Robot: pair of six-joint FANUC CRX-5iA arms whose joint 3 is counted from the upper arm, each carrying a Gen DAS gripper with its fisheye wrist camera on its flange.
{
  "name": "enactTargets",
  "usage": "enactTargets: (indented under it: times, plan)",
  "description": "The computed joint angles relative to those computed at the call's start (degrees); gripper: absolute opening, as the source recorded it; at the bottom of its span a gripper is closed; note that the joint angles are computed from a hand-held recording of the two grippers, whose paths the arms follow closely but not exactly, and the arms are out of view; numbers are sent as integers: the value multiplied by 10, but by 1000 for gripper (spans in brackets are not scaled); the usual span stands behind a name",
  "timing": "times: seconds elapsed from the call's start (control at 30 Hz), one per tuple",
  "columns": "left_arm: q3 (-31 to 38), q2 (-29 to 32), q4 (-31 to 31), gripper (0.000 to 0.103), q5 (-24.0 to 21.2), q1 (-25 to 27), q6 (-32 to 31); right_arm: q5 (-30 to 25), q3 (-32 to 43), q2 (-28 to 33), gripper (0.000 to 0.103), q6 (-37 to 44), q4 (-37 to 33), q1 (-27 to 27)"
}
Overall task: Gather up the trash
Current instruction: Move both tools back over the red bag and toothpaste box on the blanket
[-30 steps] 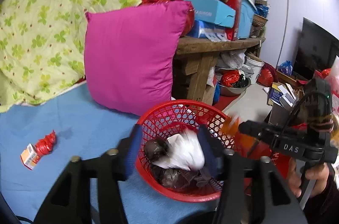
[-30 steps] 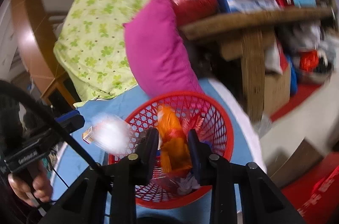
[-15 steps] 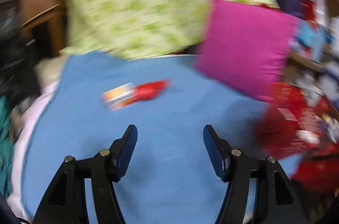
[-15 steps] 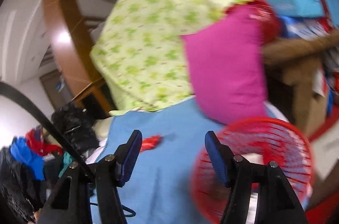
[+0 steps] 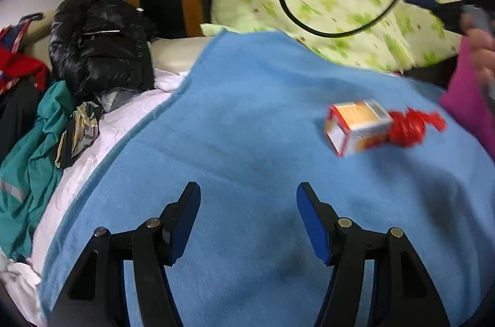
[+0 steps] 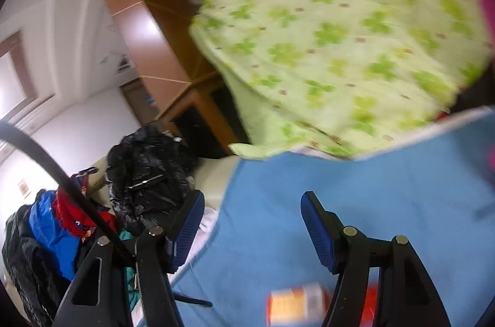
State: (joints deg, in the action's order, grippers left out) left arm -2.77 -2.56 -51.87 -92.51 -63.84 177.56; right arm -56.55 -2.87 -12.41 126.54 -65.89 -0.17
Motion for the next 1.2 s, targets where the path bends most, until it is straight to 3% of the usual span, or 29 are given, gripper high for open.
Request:
enactTargets:
  times: [0.1, 0.17, 0.27, 0.4, 0.43, 0.53, 0.6, 0.73, 0.87, 1.0, 1.07, 1.2]
  plan:
    - [-3, 14, 26, 65, -3, 37, -33, 24, 32, 37, 69, 7, 23, 32]
    - [-28, -1, 62, 65, 36, 72, -20, 37, 44, 43, 68, -34, 73, 48]
    - [-41, -2, 75, 65, 38, 88, -6, 34, 61, 42, 68, -134, 185, 58]
    - [-45, -8, 103, 65, -28, 70, 63, -80, 115, 48, 68, -268, 340, 55]
    - [-42, -10, 123, 65, -45, 73, 63, -135, 143, 55, 68, -292, 381, 54]
    - [-19, -30, 196, 65, -91, 93, 11, -259, 219, 73, 68, -313, 445, 50]
    - [17, -59, 205, 65, -152, 91, -31, -363, 307, 106, 68, -336, 455, 42]
    - [104, -90, 142, 65, -300, 70, -116, -467, 456, 152, 68, -382, 422, 44]
    - [174, -126, 49, 66, -421, 62, -199, -535, 598, 207, 68, -436, 396, 92]
    - [216, -148, -59, 66, -488, 35, -270, -551, 685, 239, 68, -479, 380, 152]
    - [230, -153, -102, 66, -513, 19, -292, -551, 690, 242, 68, -495, 382, 180]
    - [227, -172, -105, 67, -512, 35, -304, -549, 688, 243, 68, -523, 381, 217]
